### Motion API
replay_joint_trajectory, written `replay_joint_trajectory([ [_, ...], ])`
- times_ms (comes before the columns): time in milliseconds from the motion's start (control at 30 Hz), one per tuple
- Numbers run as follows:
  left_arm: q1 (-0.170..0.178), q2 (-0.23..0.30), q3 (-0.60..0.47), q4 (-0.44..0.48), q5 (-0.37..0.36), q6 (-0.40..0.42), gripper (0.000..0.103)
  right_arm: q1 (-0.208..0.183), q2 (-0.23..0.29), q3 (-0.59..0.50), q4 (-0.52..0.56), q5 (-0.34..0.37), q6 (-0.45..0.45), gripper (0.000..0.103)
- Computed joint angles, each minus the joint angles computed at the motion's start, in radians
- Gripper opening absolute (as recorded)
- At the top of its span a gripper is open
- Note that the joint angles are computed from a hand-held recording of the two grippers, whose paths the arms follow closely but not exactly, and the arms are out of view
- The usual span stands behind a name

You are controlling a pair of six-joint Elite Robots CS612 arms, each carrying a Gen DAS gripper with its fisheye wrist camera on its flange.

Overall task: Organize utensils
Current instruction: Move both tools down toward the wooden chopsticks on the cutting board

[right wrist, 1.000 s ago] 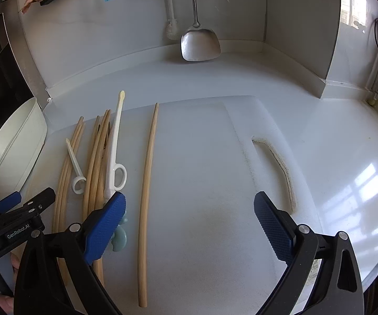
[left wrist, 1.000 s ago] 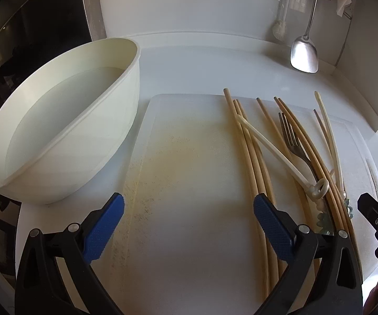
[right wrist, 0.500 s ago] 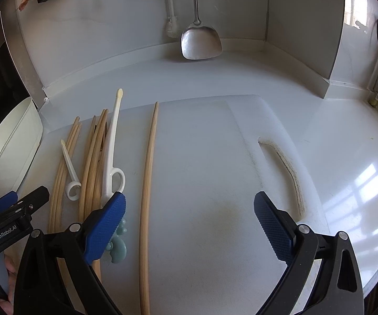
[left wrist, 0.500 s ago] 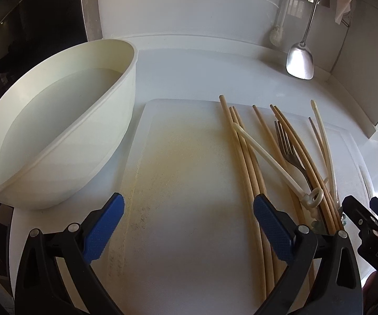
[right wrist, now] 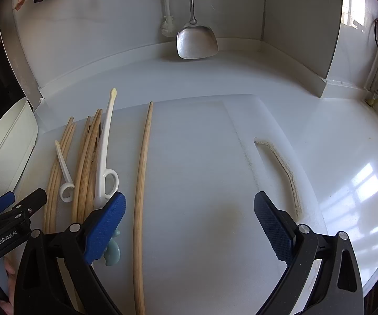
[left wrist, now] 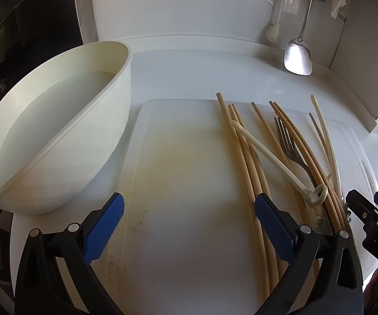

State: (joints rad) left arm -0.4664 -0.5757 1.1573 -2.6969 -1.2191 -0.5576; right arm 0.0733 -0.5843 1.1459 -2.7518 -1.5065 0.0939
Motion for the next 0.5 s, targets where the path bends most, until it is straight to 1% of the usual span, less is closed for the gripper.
replay_joint_trajectory([
  [67, 0.000, -0.005, 0.010, 0.003, 0.020, -0.010, 0.098, 0.001, 0.001, -0.001, -0.001, -0.003, -0.003, 0.094],
  [100, 0.002, -0.005, 0.006, 0.030, 0.022, -0.020, 0.097, 0.002, 0.002, -0.003, 0.000, -0.005, -0.005, 0.094],
  [200, 0.013, -0.004, 0.005, 0.031, -0.026, -0.046, 0.098, 0.003, 0.005, -0.009, 0.002, -0.003, -0.003, 0.094],
  [233, 0.014, -0.004, 0.003, 0.039, -0.024, -0.051, 0.098, 0.003, 0.005, -0.009, 0.000, 0.001, -0.001, 0.094],
  [267, 0.012, -0.004, 0.002, 0.043, -0.007, -0.051, 0.097, 0.003, 0.005, -0.009, -0.002, -0.001, -0.001, 0.094],
  [300, 0.010, -0.004, 0.003, 0.042, 0.008, -0.049, 0.097, 0.004, 0.005, -0.009, -0.003, -0.004, -0.002, 0.094],
  [400, 0.014, -0.006, 0.005, 0.029, -0.021, -0.053, 0.097, 0.004, 0.005, -0.009, -0.003, -0.005, -0.002, 0.094],
  [500, 0.013, -0.005, 0.004, 0.014, -0.025, -0.044, 0.097, 0.006, 0.004, -0.007, -0.009, -0.012, -0.002, 0.094],
])
